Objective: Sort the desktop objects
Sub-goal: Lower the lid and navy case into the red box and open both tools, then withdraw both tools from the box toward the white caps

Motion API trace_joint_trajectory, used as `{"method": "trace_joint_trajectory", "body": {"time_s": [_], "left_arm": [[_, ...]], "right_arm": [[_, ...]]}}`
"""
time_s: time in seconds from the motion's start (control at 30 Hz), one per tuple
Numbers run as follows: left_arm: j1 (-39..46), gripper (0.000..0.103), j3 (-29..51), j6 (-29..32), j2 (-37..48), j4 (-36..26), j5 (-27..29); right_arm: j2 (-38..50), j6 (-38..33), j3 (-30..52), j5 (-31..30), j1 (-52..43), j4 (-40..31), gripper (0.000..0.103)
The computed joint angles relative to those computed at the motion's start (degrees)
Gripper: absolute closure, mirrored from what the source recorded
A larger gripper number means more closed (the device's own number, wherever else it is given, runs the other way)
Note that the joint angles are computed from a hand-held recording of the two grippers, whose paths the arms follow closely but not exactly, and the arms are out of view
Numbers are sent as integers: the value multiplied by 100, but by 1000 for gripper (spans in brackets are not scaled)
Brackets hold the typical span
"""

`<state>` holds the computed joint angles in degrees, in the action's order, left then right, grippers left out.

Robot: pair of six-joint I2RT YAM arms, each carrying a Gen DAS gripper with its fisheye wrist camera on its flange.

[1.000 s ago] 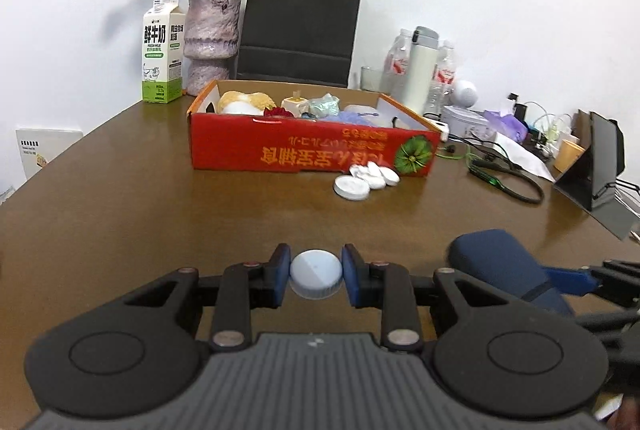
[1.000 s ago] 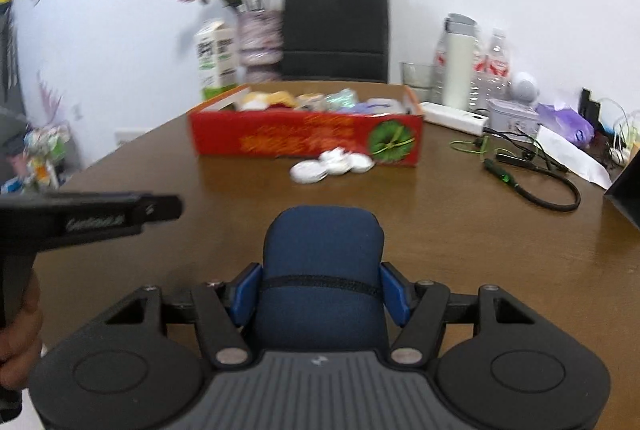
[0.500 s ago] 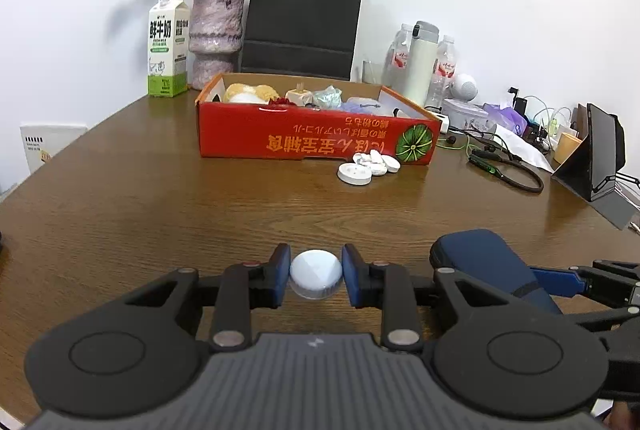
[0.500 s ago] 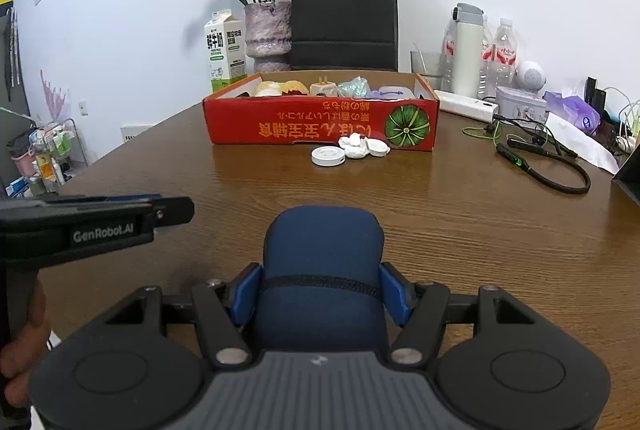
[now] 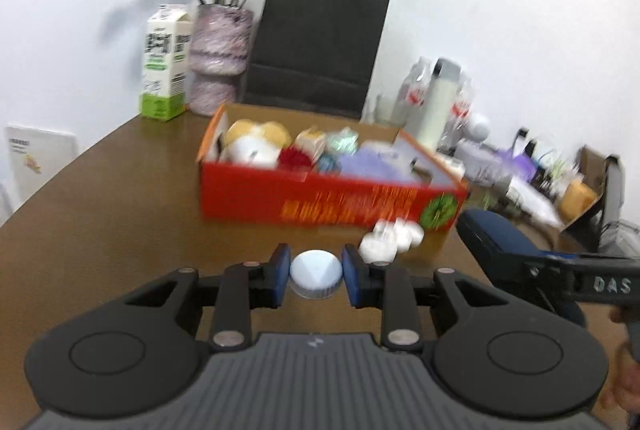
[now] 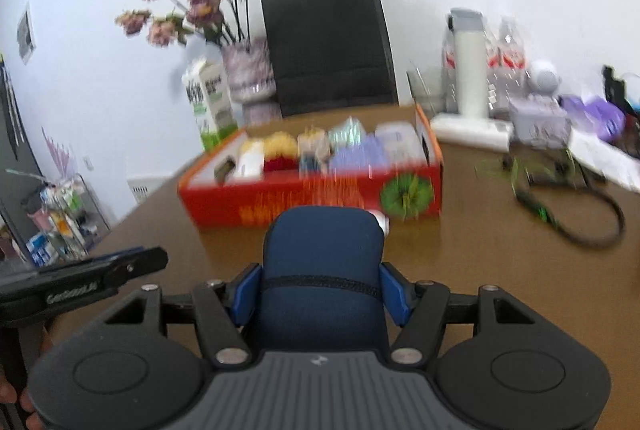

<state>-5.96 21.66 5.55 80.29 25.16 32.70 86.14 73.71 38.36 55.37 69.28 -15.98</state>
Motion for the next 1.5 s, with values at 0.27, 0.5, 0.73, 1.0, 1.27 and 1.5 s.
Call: {"method": "trace_joint_trajectory", "body": {"time_s": [0.27,0.5,0.73,1.0,1.27,1.5], "left_arm": [[-613,74,2865,-94,1875,-922,-394],[-702,74,5452,-195,3773,-2439,-1146],[-823,71,5984,279,4329,-2838,-1247],[-866,50,5762,-1,4042,-2872,-1311],[-1013,19,3221,129,2441,-1438,-1077],[-1048,0,881,-94,1130,15,-1405]], "right_arm": [[-263,-3466,660,-2206,-3213,1366,41],[1942,-3970,2667,-3240,-4512,1116,41],[3557,-3893,4034,-3467,-4510,530,39],[2811,-3520,3342,-3570,-4561,713,29],[1204,-3218,1554,-2755,-3905,1022,25],[786,-1625,469,-643,-1756,199,18]]}}
